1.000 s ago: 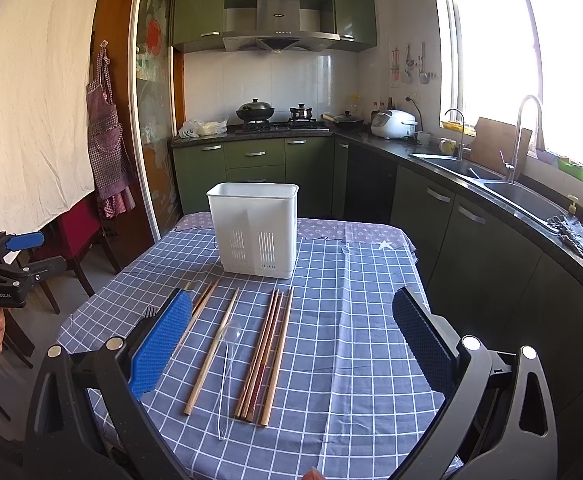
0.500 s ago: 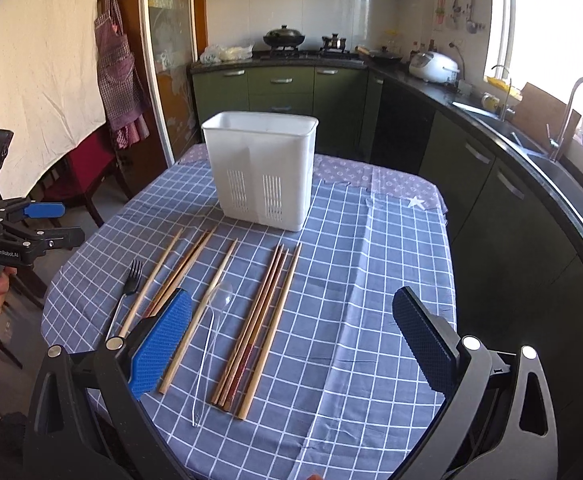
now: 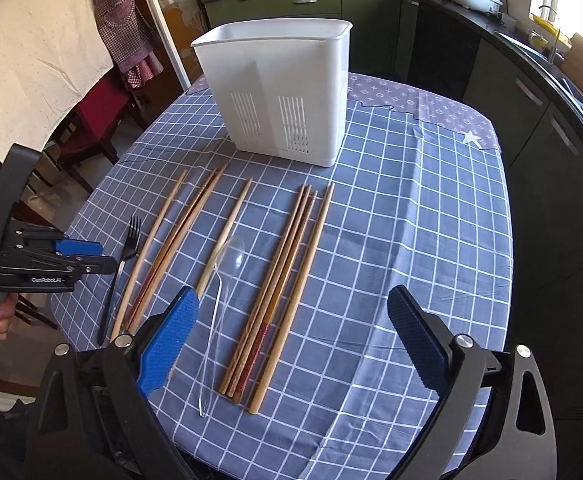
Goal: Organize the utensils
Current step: 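Grasp the black fork with the left tool while the right tool grasps the clear spoon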
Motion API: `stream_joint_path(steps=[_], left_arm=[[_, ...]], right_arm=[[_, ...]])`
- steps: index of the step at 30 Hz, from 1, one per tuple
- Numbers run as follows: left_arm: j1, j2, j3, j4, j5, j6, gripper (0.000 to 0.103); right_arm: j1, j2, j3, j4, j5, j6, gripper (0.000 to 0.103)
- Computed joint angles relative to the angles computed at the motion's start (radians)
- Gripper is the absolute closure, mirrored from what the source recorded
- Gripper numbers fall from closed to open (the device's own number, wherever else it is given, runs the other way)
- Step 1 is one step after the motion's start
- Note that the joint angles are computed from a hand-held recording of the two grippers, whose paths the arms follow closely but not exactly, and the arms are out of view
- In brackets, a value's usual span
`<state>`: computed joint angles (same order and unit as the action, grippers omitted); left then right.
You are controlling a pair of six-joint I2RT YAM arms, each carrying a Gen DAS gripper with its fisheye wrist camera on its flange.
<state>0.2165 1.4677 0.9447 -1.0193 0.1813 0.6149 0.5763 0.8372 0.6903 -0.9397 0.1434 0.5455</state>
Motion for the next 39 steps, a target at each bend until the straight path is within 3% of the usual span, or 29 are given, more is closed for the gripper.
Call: stream_joint_path(steps=[7, 15, 22, 27, 30, 39], left_arm=[[-0.024, 0.031, -0.012, 0.042, -0.049, -0.092, 0.086], [-0.026, 0.049, -0.077, 0.098, -0.085, -0.136, 0.086], [-0.037, 0.068, -0.063, 0.109, -0.073, -0.139, 0.094], [0.009, 0.05, -0.032, 0.122, -0.028, -0.094, 0.094], [0.033, -0.004, -0.016, 0.115, 0.02, -0.054, 0.094], [0.069, -0.12, 0.029, 0.092, 0.143, 0.048, 0.094]], right_arm=[[0.013, 0.064, 0.007, 0.031, -0.025, -0.015, 0.032], [-0.013, 0.11, -0.004, 0.074, -0.064, -0.055, 0.05], [0.007, 0.146, 0.009, 0.08, -0.072, -0.058, 0.077], [0.005, 0.218, 0.023, 0.105, -0.139, -0.058, 0.08], [0.011, 0.315, 0.035, 0.14, -0.181, -0.06, 0.089], [0.057, 0.569, 0.1, 0.206, -0.2, 0.007, 0.089]])
